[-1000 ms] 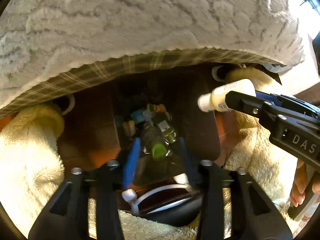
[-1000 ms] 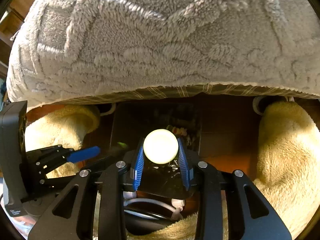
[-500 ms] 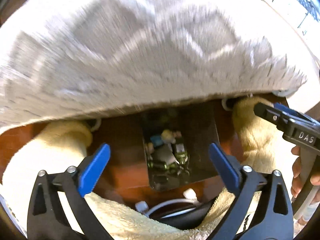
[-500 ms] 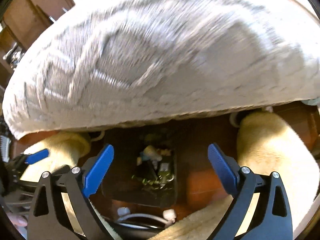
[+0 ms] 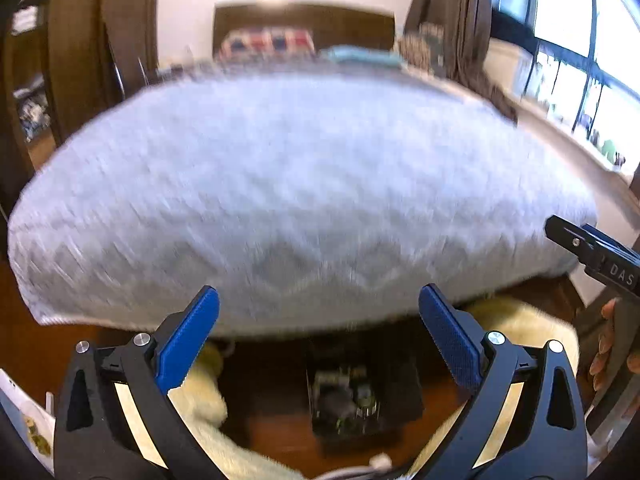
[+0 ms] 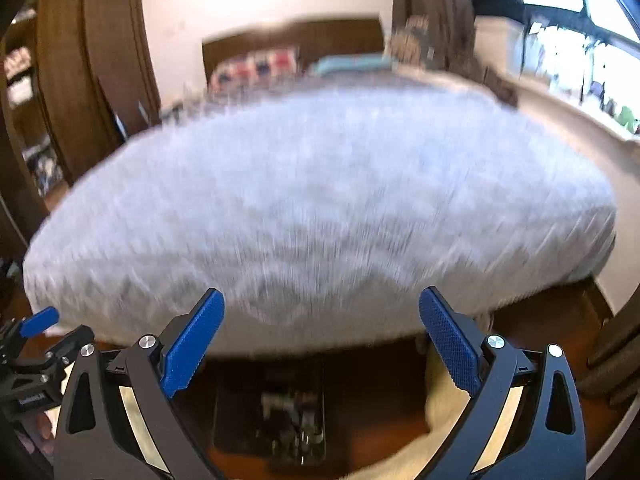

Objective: Collect trash

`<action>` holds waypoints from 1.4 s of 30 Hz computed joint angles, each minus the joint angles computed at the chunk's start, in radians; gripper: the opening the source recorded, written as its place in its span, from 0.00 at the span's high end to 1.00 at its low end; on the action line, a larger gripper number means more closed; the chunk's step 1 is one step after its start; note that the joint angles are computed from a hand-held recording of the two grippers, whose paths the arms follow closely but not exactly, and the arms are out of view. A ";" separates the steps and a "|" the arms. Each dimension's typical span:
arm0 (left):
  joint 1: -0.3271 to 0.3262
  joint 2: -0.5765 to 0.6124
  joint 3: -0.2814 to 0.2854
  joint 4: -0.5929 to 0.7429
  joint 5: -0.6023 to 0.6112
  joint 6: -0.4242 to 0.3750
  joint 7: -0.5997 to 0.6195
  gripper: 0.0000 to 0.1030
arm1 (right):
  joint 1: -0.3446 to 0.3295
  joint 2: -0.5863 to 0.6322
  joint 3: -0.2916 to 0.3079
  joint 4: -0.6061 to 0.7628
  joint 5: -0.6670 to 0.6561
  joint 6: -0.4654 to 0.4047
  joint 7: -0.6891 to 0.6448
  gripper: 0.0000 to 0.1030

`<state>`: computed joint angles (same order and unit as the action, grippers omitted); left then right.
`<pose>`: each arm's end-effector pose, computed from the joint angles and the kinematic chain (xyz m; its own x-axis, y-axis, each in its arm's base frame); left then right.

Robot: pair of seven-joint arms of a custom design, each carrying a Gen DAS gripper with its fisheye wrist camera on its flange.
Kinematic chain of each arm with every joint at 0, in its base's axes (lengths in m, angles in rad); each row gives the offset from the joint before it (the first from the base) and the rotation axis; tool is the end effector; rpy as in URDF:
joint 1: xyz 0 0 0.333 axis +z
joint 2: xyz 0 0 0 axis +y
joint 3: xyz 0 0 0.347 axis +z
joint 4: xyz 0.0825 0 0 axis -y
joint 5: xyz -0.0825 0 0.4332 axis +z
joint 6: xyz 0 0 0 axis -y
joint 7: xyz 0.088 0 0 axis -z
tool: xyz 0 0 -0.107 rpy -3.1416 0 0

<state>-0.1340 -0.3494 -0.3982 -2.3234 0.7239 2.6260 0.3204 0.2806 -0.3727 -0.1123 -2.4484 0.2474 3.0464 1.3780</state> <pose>0.4391 -0.2957 0.5388 0.1294 -0.9889 0.0730 -0.6371 -0.1393 -0.7581 0.5040 0.0610 0.5570 0.1634 -0.9817 -0.0980 -0.5709 -0.0131 -0.8209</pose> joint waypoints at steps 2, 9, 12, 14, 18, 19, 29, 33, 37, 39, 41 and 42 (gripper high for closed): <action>0.031 -0.029 -0.018 0.004 0.057 0.003 -0.046 0.08 | -0.005 -0.021 0.008 -0.011 -0.006 0.073 0.002 0.05; 0.082 -0.113 -0.059 0.033 0.170 -0.011 -0.128 0.08 | -0.134 -0.065 0.119 -0.030 -0.099 0.262 0.082 0.03; 0.104 -0.140 -0.090 0.051 0.215 -0.051 -0.148 0.08 | -0.166 -0.086 0.134 -0.017 -0.130 0.252 0.118 0.03; 0.113 -0.147 -0.108 0.073 0.244 -0.085 -0.158 0.08 | -0.166 -0.093 0.126 -0.003 -0.142 0.238 0.143 0.03; 0.104 -0.152 -0.111 0.089 0.277 -0.106 -0.161 0.08 | -0.152 -0.108 0.112 -0.007 -0.173 0.235 0.167 0.03; 0.100 -0.149 -0.109 0.094 0.282 -0.105 -0.158 0.08 | -0.117 -0.108 0.081 -0.002 -0.185 0.214 0.158 0.03; 0.068 -0.122 -0.103 0.127 0.332 -0.169 -0.180 0.08 | -0.186 -0.107 0.147 -0.002 -0.203 0.236 0.199 0.03; 0.056 -0.115 -0.093 0.131 0.339 -0.176 -0.184 0.08 | -0.190 -0.108 0.150 -0.002 -0.220 0.240 0.206 0.03; 0.048 -0.114 -0.086 0.131 0.346 -0.181 -0.191 0.08 | -0.191 -0.105 0.154 0.003 -0.238 0.217 0.202 0.03; 0.046 -0.114 -0.084 0.130 0.349 -0.182 -0.195 0.08 | -0.181 -0.102 0.146 0.005 -0.245 0.209 0.198 0.03; 0.045 -0.114 -0.083 0.129 0.351 -0.185 -0.200 0.08 | -0.172 -0.102 0.139 0.008 -0.247 0.197 0.197 0.03; 0.044 -0.113 -0.083 0.130 0.352 -0.187 -0.201 0.08 | -0.167 -0.101 0.136 0.009 -0.248 0.188 0.196 0.03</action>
<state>-0.0903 -0.4622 -0.4812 -2.1932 1.0758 2.4395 0.1193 0.1133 -0.4736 0.0236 -2.4389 -0.0005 3.2339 1.5739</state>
